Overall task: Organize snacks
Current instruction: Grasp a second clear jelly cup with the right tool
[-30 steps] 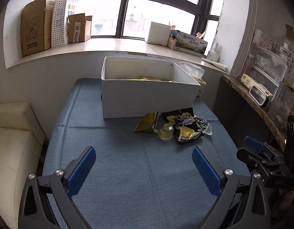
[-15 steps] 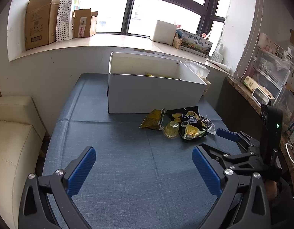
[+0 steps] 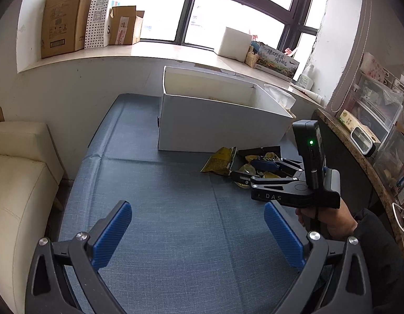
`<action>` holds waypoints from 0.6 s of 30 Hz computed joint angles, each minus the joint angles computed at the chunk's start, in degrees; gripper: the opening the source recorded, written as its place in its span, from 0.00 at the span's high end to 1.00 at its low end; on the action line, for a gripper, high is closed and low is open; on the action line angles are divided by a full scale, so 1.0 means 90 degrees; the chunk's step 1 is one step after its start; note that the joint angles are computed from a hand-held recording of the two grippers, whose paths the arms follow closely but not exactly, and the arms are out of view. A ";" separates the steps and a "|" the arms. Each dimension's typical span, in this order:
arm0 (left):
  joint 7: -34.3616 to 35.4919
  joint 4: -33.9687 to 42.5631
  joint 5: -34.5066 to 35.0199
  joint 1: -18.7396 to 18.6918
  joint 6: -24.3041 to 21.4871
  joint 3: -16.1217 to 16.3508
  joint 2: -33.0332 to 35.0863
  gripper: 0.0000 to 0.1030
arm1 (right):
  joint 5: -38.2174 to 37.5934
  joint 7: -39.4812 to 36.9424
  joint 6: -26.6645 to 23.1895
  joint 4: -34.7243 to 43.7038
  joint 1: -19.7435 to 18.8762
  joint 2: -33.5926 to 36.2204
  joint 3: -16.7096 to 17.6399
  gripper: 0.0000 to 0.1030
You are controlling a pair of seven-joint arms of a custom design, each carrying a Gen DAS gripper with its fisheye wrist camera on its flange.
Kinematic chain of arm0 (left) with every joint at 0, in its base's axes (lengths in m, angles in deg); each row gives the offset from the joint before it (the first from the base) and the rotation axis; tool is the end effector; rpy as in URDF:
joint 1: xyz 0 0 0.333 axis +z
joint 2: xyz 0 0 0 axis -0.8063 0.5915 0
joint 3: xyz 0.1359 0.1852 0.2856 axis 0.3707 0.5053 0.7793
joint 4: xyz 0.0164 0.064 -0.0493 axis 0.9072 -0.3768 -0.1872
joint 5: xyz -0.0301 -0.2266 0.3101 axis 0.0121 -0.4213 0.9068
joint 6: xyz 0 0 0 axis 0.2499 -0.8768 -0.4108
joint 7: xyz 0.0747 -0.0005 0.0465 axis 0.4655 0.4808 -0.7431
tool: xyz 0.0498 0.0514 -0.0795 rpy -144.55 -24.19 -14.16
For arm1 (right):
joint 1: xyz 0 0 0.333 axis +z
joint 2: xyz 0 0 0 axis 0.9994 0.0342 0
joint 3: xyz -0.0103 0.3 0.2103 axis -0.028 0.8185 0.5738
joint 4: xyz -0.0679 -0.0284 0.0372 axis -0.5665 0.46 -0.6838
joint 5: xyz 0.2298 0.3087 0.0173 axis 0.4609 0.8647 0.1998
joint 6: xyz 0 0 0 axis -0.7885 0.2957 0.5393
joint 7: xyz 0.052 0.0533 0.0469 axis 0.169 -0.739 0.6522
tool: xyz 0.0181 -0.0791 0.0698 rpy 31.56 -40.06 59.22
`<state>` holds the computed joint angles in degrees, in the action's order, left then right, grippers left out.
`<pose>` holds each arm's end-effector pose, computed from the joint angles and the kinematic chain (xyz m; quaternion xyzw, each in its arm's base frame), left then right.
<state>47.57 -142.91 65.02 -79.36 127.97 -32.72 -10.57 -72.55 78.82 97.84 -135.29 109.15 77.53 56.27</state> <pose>0.6014 -0.4670 0.5585 -0.5322 0.7443 -0.3878 0.1116 0.6709 0.2503 0.4867 -0.7407 0.5757 -0.1685 0.3026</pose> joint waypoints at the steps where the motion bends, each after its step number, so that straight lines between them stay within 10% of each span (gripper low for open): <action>1: -0.0007 0.0006 -0.0010 0.0001 -0.0009 0.0001 0.0006 0.00 | 0.0062 -0.0169 -0.0048 0.0030 -0.0084 0.0018 0.0101 0.35; 5: 0.0011 0.0015 0.0004 -0.0013 -0.0016 0.0007 0.0015 0.00 | -0.0197 -0.0402 -0.0338 0.0052 -0.0014 -0.0004 0.0026 0.67; 18: 0.0245 0.0574 0.0095 -0.0144 -0.0387 0.0024 0.0379 0.00 | 0.0496 -0.0661 0.0836 -0.1446 -0.0065 -0.1229 0.0326 0.68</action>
<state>49.77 -137.74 65.87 -80.66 124.49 -32.51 -7.15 -68.08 72.87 105.37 -148.30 108.56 66.47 59.20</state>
